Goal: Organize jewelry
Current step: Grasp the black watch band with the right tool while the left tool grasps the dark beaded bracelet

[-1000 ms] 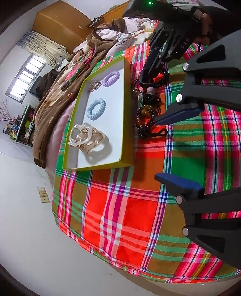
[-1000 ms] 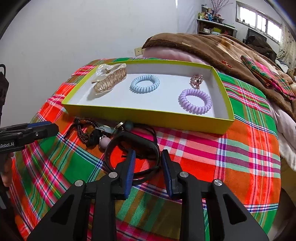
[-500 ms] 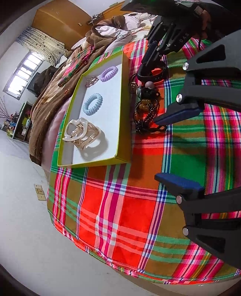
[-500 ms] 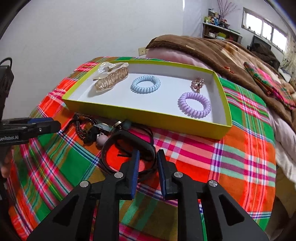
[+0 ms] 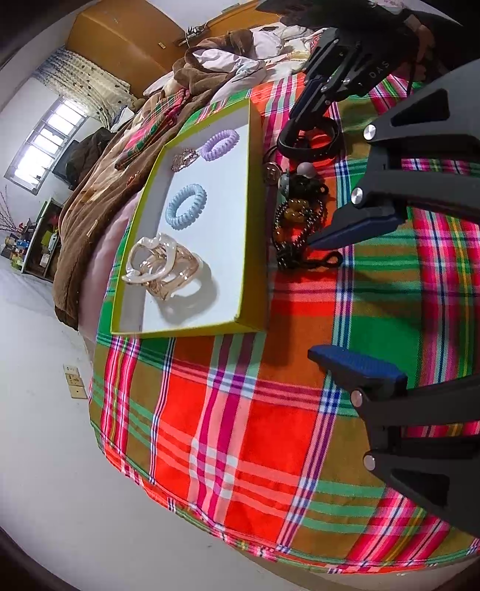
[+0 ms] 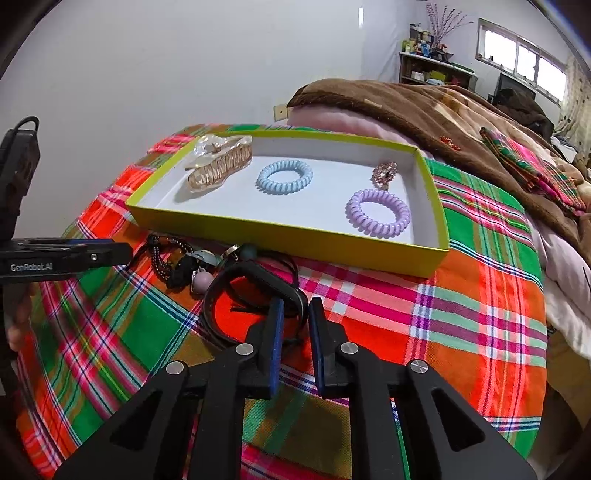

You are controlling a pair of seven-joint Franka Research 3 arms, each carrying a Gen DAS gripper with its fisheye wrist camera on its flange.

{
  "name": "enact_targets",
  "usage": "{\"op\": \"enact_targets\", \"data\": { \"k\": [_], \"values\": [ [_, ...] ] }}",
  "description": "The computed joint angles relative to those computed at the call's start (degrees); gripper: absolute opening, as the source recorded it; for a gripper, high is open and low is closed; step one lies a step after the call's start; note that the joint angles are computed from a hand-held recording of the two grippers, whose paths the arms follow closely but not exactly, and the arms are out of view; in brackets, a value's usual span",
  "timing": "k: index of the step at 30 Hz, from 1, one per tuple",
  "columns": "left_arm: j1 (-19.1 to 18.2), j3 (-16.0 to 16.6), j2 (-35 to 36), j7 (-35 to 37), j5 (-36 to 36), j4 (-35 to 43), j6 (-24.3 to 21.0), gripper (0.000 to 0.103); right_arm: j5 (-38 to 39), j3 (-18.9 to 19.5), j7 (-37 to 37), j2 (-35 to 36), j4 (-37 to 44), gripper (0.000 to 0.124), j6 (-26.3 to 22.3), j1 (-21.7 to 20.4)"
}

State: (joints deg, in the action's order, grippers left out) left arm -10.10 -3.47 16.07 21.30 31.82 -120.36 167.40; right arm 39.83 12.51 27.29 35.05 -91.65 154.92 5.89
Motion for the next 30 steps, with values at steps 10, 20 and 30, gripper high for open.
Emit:
{"op": "enact_targets", "data": {
  "k": [10,20,30],
  "values": [
    [-1.06,-1.54,2.67,4.11,1.58,5.36,-2.27,0.055,7.2,1.31,-2.34,-0.52,0.64,0.0,-1.8,-3.41],
    [-3.33,-0.39,4.11,4.85,0.87,8.01,-4.75,0.055,3.51,-0.89,-2.98,1.84,5.0,0.029,-9.36,-2.39],
    [-2.46,-0.72,3.58,3.82,0.42,6.86,-5.51,0.055,-5.72,-2.69,0.63,5.72,10.8,0.029,-13.29,0.34]
  ]
}}
